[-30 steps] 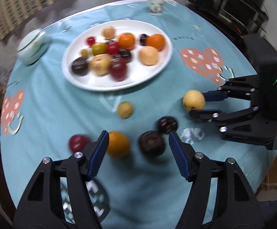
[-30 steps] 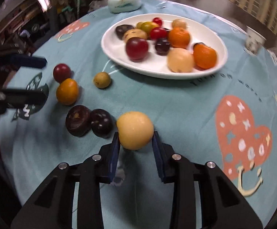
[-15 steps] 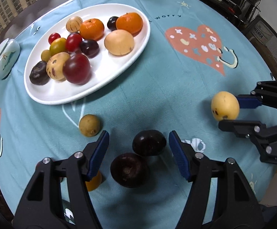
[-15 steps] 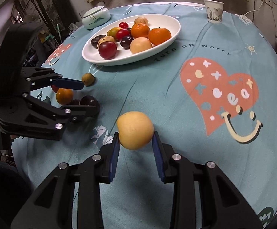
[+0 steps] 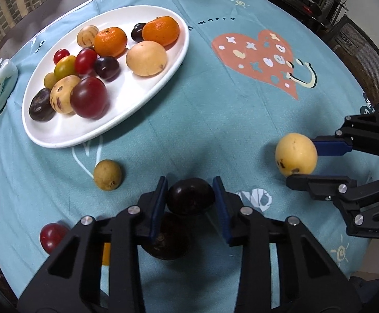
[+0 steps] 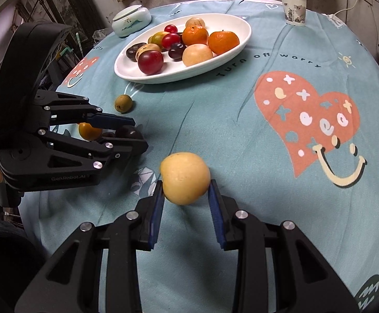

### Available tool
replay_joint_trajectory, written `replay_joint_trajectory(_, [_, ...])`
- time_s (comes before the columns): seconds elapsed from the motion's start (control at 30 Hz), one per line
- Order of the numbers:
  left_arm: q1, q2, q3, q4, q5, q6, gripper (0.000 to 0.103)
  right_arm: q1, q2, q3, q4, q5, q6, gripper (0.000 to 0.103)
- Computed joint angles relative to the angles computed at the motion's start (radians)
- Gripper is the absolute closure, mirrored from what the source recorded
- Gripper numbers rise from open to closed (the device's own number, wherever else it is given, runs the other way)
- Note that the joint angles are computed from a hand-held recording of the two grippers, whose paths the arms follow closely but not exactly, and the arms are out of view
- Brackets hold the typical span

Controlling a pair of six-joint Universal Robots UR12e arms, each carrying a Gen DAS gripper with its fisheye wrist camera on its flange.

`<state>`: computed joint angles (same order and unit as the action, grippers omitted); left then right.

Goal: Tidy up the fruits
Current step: 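Grasp a dark plum with the left tool while the right tool grasps a pale yellow fruit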

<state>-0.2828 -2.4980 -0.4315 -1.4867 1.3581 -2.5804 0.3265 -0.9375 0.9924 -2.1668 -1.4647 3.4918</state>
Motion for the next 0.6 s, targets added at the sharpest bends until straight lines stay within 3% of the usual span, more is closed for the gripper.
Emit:
replay_joint_trajectory(0.3, [0.013,0.053,-0.061,0.088,-0.029,-0.022,0.067,0.013,-0.024,0.026,-0.015,-0.018,0.049,0.069])
replay_joint_trajectory(0.6, [0.036,0.109,-0.129,0.2,-0.064,-0.064,0.067,0.035,-0.011,-0.029,0.002,-0.044,0.027,0.069])
